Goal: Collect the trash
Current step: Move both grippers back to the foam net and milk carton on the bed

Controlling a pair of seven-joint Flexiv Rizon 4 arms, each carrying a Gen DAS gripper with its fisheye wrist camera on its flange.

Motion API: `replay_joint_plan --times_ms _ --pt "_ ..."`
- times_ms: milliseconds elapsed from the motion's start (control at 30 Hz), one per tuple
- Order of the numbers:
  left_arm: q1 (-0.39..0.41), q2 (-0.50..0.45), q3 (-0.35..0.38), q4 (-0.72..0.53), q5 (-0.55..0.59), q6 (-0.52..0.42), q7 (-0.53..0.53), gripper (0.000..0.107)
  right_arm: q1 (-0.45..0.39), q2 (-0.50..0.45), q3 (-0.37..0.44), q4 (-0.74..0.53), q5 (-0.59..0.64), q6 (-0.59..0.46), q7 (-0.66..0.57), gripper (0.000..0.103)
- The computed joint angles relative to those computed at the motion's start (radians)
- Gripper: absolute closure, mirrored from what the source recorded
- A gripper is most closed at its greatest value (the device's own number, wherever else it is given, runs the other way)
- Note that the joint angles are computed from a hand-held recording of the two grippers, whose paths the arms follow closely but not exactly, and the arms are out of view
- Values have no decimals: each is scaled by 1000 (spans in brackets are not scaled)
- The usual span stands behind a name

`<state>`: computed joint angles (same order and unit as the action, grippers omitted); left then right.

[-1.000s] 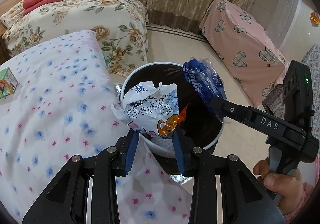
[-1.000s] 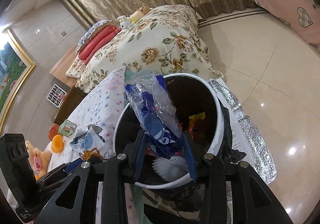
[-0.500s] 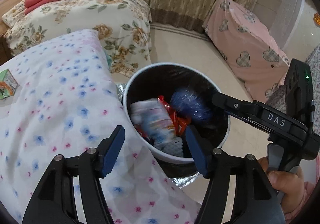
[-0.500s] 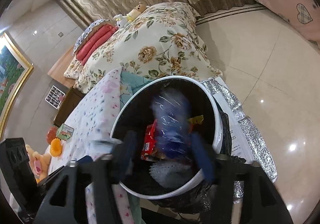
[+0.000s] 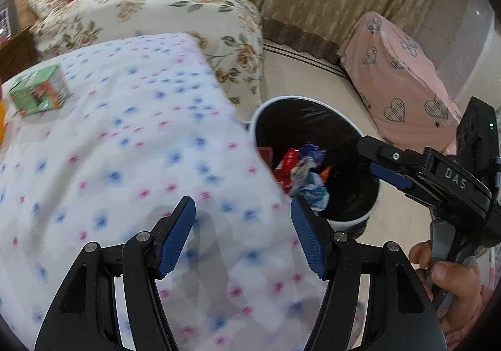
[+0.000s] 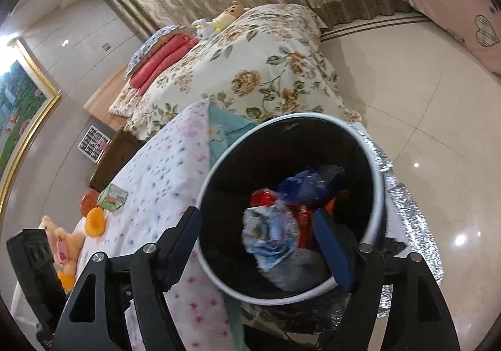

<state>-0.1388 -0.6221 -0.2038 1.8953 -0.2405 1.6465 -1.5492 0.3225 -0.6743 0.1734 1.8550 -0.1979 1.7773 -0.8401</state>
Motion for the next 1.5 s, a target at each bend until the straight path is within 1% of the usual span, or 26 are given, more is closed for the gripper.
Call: replay_joint_plan --times_ms 100,200,300,367,500,567,667,733,833,900,1000,1100,1300,1433,1500 --pt "21 16 0 41 -2 28 -14 42 3 -4 16 -13 -18 -5 -17 27" --pt "42 31 -1 76 -2 47 -31 42 7 -14 36 -33 -37 -14 -34 24" --pt "73 47 -5 116 1 73 -51 42 -8 -30 77 -55 -54 -31 -50 23" --pt "97 59 -11 148 6 98 -68 42 -9 -37 89 -64 -59 -42 -59 22" --pt "140 86 -11 208 21 137 -112 42 -12 -59 125 -96 -69 -70 -79 13" --pt "137 100 18 233 24 152 -134 42 -12 -69 143 -114 -71 -89 -89 12" --pt "179 115 12 272 39 180 -170 42 -5 -84 161 -141 -73 -112 -111 10" --pt "195 124 20 293 47 193 -193 42 2 -93 170 -158 -74 -123 -129 6" --pt "207 134 39 314 59 210 -221 41 14 -105 179 -184 -78 -141 -163 1" --pt "214 140 53 328 64 219 -239 40 22 -115 188 -206 -81 -160 -187 1" --pt "229 147 62 337 73 223 -259 40 30 -129 201 -232 -75 -180 -224 1" --pt "245 148 70 344 82 225 -273 39 52 -142 195 -262 -73 -198 -261 1" --pt "243 145 99 335 76 217 -285 38 83 -178 193 -332 -67 -228 -335 1" --pt "248 140 109 318 69 204 -283 38 99 -216 197 -410 -57 -278 -379 1" --pt "250 134 114 303 62 195 -280 37 98 -235 214 -449 -45 -308 -409 1"
